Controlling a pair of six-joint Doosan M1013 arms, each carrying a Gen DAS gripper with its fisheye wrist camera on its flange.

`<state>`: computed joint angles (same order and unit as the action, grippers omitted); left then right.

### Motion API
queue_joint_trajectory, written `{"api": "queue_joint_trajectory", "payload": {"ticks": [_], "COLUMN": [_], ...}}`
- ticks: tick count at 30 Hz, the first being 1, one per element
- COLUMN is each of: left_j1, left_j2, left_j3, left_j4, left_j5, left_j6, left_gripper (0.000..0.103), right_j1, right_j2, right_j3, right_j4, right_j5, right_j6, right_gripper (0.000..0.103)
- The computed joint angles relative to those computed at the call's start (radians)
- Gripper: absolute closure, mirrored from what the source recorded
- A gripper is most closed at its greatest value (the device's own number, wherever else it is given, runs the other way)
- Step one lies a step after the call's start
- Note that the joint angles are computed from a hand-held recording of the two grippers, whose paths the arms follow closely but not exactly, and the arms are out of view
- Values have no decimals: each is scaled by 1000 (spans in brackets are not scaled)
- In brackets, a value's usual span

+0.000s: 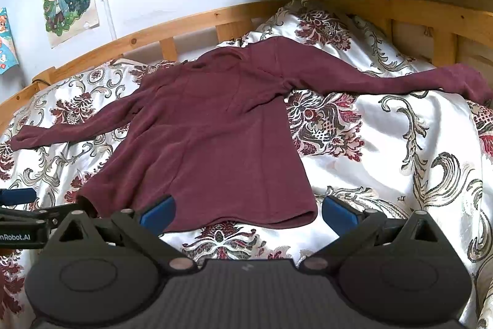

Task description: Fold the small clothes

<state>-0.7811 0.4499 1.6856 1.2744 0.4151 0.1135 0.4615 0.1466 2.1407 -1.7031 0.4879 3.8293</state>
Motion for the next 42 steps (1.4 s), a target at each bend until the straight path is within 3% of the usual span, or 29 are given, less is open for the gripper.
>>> {"api": "queue_joint_trajectory", "payload": {"ticks": [22, 31, 37, 42], "left_j1": [-1, 10, 26, 34], "left_j2": [1, 19, 52, 96], "left_j3": [4, -64, -191, -313], "left_j4": [-22, -263, -508, -610], "left_j5": [-4, 24, 112, 184], "left_j6": [23, 305, 606, 782], "left_gripper": [1, 1, 1, 1], "right_j1": [3, -3, -4, -39], "right_j2": [2, 1, -8, -12], "right_j3": [-5, -12, -9, -14], "right_j4": [56, 143, 121, 124], "right_j5": [2, 35, 206, 357], "right_j6": [-27, -72, 6, 74], "right_gripper": [0, 0, 0, 0]}}
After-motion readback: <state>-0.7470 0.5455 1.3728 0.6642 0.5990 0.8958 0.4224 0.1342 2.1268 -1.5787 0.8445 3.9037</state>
